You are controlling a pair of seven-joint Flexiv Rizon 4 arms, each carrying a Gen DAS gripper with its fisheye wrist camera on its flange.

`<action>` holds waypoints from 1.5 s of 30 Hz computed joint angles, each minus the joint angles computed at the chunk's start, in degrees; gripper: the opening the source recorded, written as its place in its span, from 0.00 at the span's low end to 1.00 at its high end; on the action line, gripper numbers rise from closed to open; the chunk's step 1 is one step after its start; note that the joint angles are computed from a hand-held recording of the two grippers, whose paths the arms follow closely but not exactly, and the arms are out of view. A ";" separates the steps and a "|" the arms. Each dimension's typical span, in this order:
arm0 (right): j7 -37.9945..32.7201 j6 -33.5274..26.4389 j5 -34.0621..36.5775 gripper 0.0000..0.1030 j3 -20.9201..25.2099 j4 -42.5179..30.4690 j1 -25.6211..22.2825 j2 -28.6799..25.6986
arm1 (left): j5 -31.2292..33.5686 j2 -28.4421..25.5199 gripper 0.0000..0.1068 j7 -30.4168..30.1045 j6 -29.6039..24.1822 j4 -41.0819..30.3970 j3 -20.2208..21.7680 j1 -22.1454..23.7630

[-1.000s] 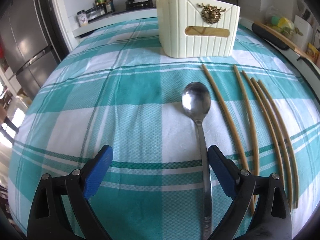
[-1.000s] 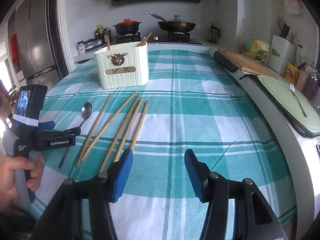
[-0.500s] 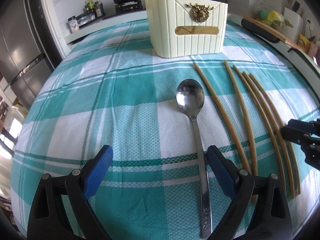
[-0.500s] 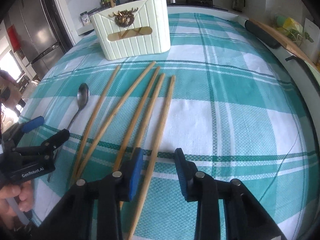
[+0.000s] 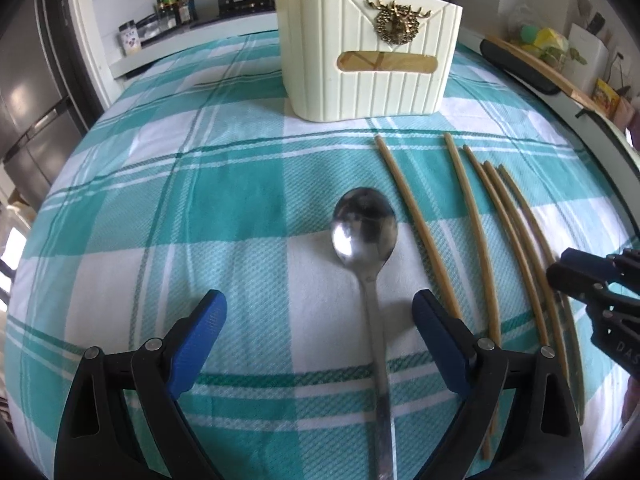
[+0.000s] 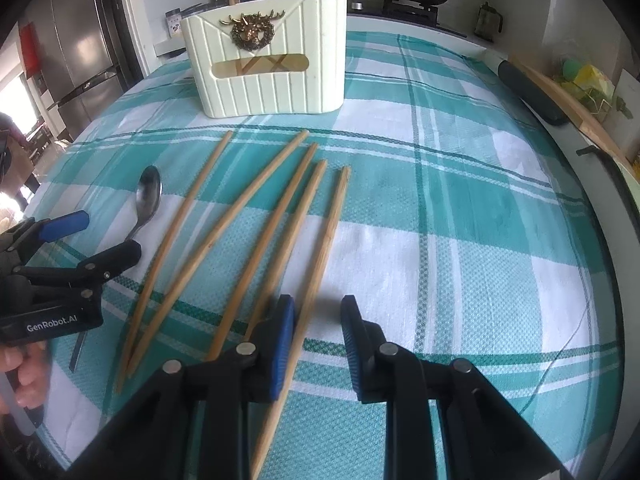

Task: Organize utensils
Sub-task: 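Grasp the metal spoon with the left tool while the right tool grasps a chopstick, then lift the spoon with the left tool to the box while the right tool carries its chopstick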

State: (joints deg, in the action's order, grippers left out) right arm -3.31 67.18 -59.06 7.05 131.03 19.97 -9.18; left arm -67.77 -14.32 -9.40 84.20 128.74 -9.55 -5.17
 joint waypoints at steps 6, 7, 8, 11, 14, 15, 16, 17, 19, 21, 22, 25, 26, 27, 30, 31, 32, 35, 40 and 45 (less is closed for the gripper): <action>-2.59 2.14 1.90 0.24 -0.86 -1.15 -1.04 -1.24 | 3.23 -1.54 0.69 -0.76 -1.94 -2.21 -0.82 0.43; -3.07 2.69 2.22 0.24 -1.09 -1.41 -1.18 -1.53 | 3.32 -1.68 0.64 -0.30 -2.34 -2.58 -1.06 0.65; -3.85 3.06 2.64 0.24 -1.28 -1.79 -1.29 -1.86 | 3.43 -1.81 0.61 0.08 -2.69 -2.86 -1.23 0.77; -7.84 3.36 5.51 0.24 -1.56 -3.89 -1.27 -3.57 | 3.45 -1.96 0.46 1.39 -4.55 -3.62 -1.49 1.17; -11.19 3.22 7.64 0.24 -2.51 -6.83 -0.77 -5.93 | 2.60 -2.20 0.34 2.94 -4.32 -4.08 -1.71 0.76; -12.19 3.06 8.59 0.23 -2.69 -7.66 -0.60 -6.54 | 1.40 -2.25 0.34 4.12 -3.92 -4.12 -2.11 0.72; -13.12 2.79 9.59 0.12 -2.84 -8.42 -0.40 -7.07 | 0.50 -2.36 0.33 4.96 -3.88 -4.29 -2.26 0.67; -13.89 2.15 10.23 0.08 -3.11 -9.15 -0.09 -7.47 | -0.25 -2.38 0.33 5.74 -3.98 -4.40 -2.28 0.59; -14.75 2.87 11.77 0.07 -3.51 -9.76 -0.01 -7.97 | 0.24 -2.27 0.33 5.52 -4.88 -4.70 -1.51 0.32; -13.85 5.83 12.61 0.07 -4.30 -9.04 -0.16 -7.80 | -0.77 -1.45 0.33 6.29 -5.90 -4.72 -1.21 0.49; -11.98 8.09 11.30 0.07 -5.49 -8.04 0.03 -7.14 | -1.89 -0.68 0.33 7.12 -6.73 -4.63 -0.98 0.62; -4.44 12.28 3.84 0.07 -8.85 -5.21 0.55 -4.08 | -3.79 1.71 0.33 7.53 -10.50 -4.83 0.95 0.62; -1.24 13.73 0.69 0.07 -9.53 -4.22 0.14 -2.51 | -4.22 2.51 0.33 7.54 -11.68 -4.91 1.66 0.52; 1.12 14.50 -1.91 0.07 -9.63 -3.67 -0.50 -1.37 | -5.11 3.68 0.33 7.95 -12.96 -4.90 2.37 0.51; 7.90 15.02 -10.46 0.07 -9.18 -2.44 -2.58 2.98 | -7.06 6.72 0.33 8.62 -16.37 -4.80 4.53 0.12; 9.55 15.02 -12.59 0.07 -8.62 -2.30 -3.33 4.21 | -7.69 7.58 0.33 8.85 -17.24 -4.73 5.14 -0.08; 11.15 15.01 -14.84 0.07 -8.02 -2.10 -4.17 5.64 | -8.24 8.47 0.33 9.15 -18.14 -4.62 5.80 -0.19; 14.96 13.95 -20.27 0.07 -5.59 -1.77 -6.54 9.73 | -10.16 10.54 0.33 10.21 -19.71 -4.32 7.26 -0.68; 18.56 11.46 -24.99 0.07 -0.94 -1.89 -9.77 13.24 | -11.30 12.48 0.33 9.54 -23.16 -4.31 9.13 -0.38; 21.48 8.23 -29.12 0.07 1.66 -2.80 -10.79 14.63 | -11.59 13.19 0.33 8.39 -24.94 -4.70 9.88 0.08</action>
